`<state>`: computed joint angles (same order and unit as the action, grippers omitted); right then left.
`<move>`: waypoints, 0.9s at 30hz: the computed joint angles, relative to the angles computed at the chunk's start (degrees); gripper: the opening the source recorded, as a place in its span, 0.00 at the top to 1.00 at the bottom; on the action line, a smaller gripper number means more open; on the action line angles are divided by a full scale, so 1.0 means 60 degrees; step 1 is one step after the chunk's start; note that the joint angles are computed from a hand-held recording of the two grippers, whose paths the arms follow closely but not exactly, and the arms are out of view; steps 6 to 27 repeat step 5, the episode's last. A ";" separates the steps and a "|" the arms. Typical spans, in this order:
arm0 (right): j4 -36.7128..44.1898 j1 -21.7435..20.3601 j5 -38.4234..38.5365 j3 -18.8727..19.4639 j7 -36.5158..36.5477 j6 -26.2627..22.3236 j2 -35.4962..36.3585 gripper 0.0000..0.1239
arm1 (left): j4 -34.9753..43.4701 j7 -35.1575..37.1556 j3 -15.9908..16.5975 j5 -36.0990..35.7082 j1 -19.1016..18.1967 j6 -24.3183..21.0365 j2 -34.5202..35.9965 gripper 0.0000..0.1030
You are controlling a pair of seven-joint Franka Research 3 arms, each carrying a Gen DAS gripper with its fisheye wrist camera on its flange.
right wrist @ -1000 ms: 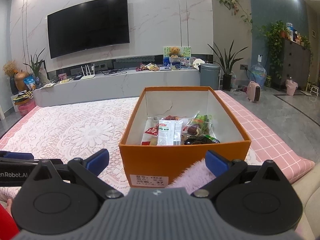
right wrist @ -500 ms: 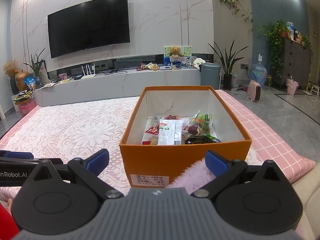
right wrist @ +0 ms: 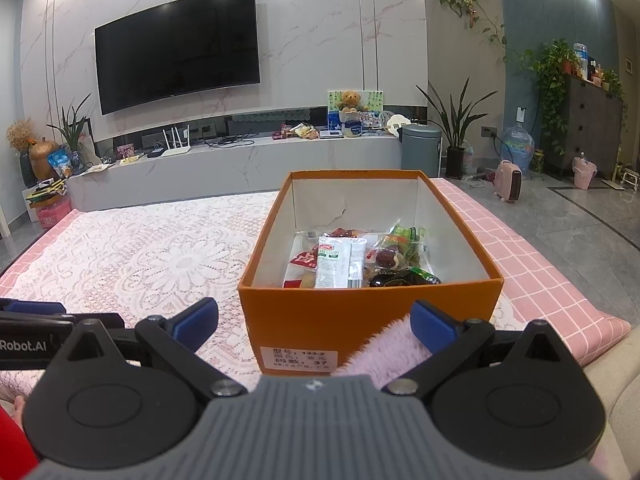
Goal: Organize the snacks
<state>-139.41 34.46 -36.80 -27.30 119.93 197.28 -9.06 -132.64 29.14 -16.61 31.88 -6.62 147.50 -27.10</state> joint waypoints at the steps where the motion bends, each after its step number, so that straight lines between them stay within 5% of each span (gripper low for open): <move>1: 0.0009 0.0015 -0.0022 -0.0025 0.0026 0.0015 0.0006 0.20 | -0.0011 0.0009 0.0009 0.0005 -0.0005 0.0024 -0.0007 0.11; 27: 0.0024 -0.0104 -0.0105 0.0070 0.0084 0.0032 0.0052 0.20 | -0.0003 0.0002 -0.0003 0.0024 -0.0003 0.0049 0.0006 0.11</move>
